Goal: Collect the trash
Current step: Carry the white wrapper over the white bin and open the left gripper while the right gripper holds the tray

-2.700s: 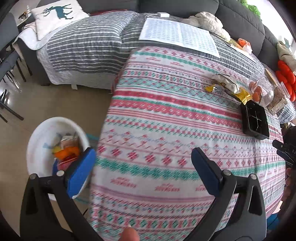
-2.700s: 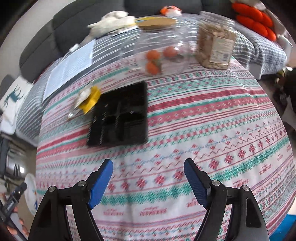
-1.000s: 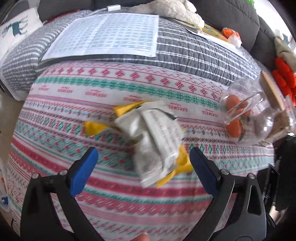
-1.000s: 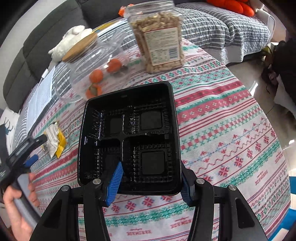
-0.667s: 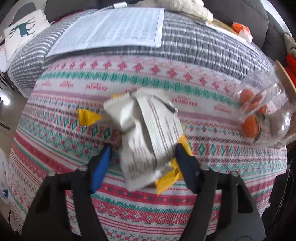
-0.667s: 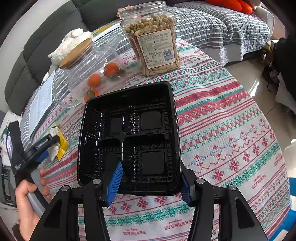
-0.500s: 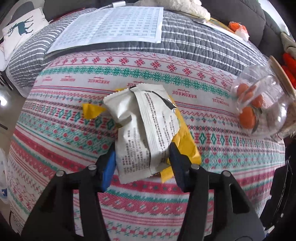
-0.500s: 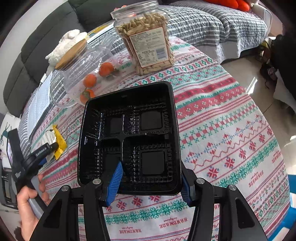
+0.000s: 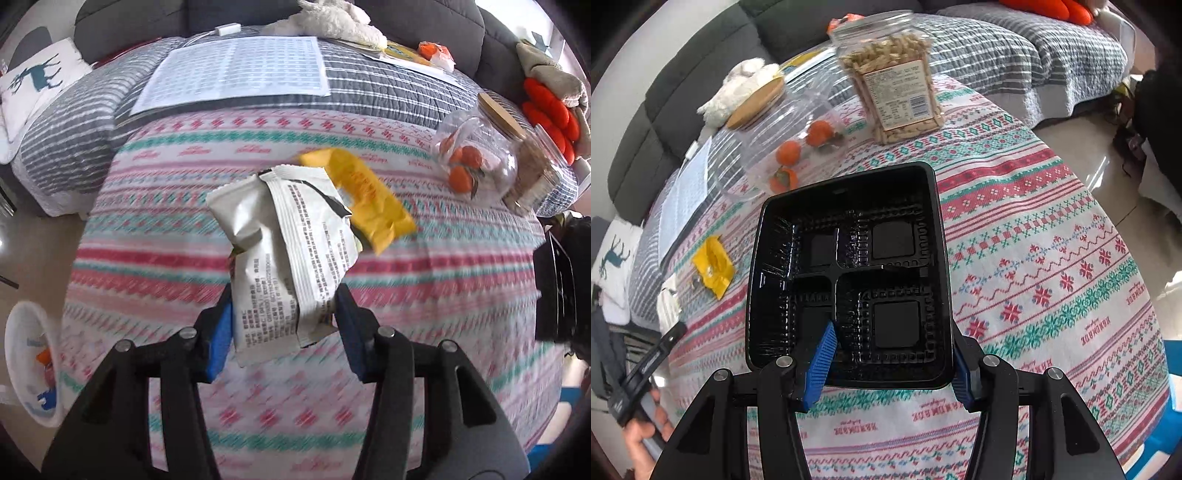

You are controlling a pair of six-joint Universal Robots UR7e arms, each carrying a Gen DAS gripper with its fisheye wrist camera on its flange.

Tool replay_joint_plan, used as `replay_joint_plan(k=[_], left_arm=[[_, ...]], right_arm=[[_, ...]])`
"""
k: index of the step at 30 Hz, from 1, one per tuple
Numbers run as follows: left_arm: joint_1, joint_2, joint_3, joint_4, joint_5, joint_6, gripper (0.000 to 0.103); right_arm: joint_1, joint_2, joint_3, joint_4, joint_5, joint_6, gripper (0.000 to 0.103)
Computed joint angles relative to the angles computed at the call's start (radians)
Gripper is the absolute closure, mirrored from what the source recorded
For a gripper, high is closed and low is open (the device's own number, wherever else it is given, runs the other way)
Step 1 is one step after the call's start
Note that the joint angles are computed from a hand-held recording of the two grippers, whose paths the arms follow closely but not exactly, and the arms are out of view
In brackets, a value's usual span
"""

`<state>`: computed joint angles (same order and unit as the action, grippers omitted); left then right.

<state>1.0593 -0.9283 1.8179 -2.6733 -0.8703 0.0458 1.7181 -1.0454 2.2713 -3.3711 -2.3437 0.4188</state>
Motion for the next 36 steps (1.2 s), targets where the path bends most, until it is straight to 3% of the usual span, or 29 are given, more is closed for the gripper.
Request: replay_joint_plan(k=[5,9,14,20,27,36], left_arm=[[0.031,-0.076,0.066,-0.014,-0.023,0.037,0.05],[0.072,-0.146,0.119,-0.029,-0.083,0.053,0.05],[0.111,-0.215,0.121,0.092,-0.116,0.012,0.05],[0.131,-0.3,0.173,0.035,-0.056,0.106,0.05],[0.208,-0.377,0.135,0.087,-0.054,0.084,0.049],[0.288,-0.402,0.06,0.144,-0.024,0.054,0.049]], right_arm=[[0.04,0.039,-0.028,0.019,-0.004,-0.004,0.047],[0.073,0.09,-0.072,0.052,0.021,0.008,0.047],[0.133,0.179,-0.158,0.11,-0.002,0.009,0.047],[0.189,0.287,-0.286,0.176,0.019,-0.006,0.047],[0.24,0.429,-0.455,0.271,0.06,-0.026,0.047],[0.279,0.567,-0.629,0.388,0.077,-0.054,0.047]])
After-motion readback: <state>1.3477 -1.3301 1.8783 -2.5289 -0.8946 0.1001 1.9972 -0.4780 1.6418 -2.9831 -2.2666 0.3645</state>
